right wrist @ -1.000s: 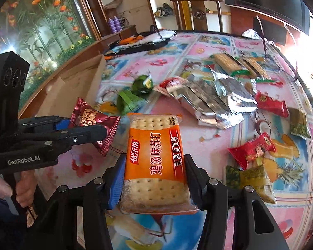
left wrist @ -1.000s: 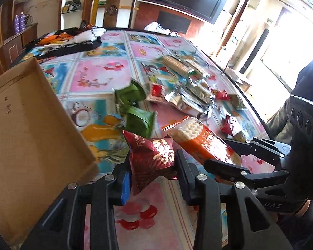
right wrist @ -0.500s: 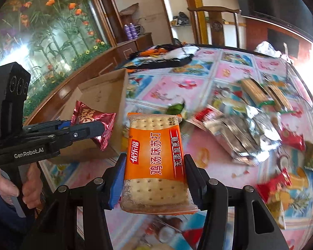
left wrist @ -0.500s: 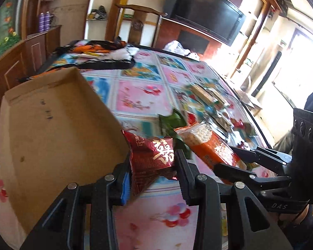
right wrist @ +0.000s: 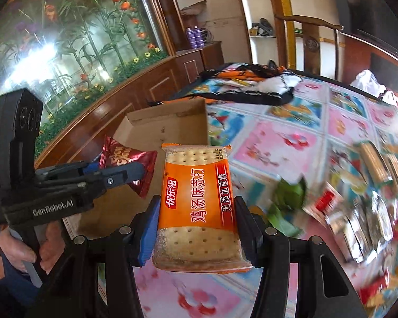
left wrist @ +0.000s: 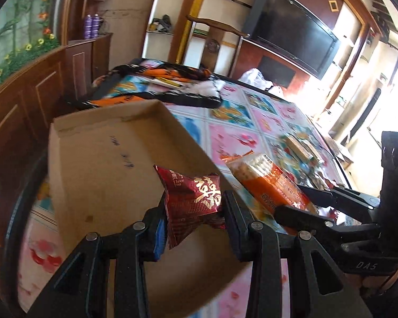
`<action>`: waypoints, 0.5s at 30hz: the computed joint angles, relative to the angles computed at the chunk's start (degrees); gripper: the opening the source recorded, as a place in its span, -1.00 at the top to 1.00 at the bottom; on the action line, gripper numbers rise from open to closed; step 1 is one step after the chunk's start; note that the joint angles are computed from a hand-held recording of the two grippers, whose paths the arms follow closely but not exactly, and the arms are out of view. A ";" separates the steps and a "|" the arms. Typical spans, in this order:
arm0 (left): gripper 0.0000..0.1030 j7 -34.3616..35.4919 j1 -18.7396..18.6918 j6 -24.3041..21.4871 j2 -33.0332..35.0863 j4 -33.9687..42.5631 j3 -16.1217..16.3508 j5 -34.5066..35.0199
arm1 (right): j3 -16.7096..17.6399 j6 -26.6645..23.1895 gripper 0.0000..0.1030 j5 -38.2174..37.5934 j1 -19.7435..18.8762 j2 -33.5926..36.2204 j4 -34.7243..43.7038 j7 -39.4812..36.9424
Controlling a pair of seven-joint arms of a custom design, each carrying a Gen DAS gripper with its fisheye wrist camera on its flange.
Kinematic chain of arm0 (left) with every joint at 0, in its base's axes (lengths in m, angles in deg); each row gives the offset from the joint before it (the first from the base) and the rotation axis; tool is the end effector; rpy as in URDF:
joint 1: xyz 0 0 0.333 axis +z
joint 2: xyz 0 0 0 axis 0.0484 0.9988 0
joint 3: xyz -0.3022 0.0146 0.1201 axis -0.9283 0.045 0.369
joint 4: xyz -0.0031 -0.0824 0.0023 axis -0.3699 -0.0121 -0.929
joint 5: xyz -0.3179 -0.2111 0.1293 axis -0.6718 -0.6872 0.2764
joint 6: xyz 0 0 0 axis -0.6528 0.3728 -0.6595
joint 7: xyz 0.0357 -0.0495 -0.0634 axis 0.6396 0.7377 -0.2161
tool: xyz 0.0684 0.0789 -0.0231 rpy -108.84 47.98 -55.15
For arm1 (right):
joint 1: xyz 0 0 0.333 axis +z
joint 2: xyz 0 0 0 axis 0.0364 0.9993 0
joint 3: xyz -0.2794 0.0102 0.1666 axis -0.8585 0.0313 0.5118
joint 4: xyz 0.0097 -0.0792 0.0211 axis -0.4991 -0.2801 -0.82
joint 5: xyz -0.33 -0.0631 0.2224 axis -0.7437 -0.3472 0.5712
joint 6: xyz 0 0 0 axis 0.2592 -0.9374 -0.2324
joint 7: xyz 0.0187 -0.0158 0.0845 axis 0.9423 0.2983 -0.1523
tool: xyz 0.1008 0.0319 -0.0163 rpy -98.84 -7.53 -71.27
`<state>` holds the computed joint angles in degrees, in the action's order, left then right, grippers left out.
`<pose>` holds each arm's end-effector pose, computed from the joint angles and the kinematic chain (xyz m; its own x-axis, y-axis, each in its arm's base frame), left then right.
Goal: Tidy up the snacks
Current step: 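Carry both snacks into the cardboard box and open both tools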
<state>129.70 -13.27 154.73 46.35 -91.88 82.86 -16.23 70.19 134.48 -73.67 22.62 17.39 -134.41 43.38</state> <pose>0.4470 -0.1617 0.5214 -0.5477 -0.7931 0.2666 -0.6971 0.2563 -0.6696 0.3552 0.1167 0.5224 0.0671 -0.9634 -0.2594 -0.7331 0.1287 -0.6679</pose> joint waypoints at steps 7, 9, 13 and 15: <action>0.29 -3.86 3.13 1.22 6.85 5.84 -0.65 4.58 | -2.55 2.10 -0.12 3.45 2.82 10.53 8.21 -1.89; 0.29 -6.45 4.47 1.68 10.03 8.33 -1.41 7.27 | -3.05 2.19 -0.12 4.89 3.08 13.21 10.47 -2.60; 0.29 -9.78 6.10 0.98 14.26 12.01 -2.27 10.86 | -4.05 1.80 -0.12 8.92 3.91 19.53 15.86 -5.16; 0.29 -11.29 6.81 0.22 16.37 13.93 -2.57 12.62 | -4.02 1.91 -0.12 11.16 3.87 22.29 18.18 -6.44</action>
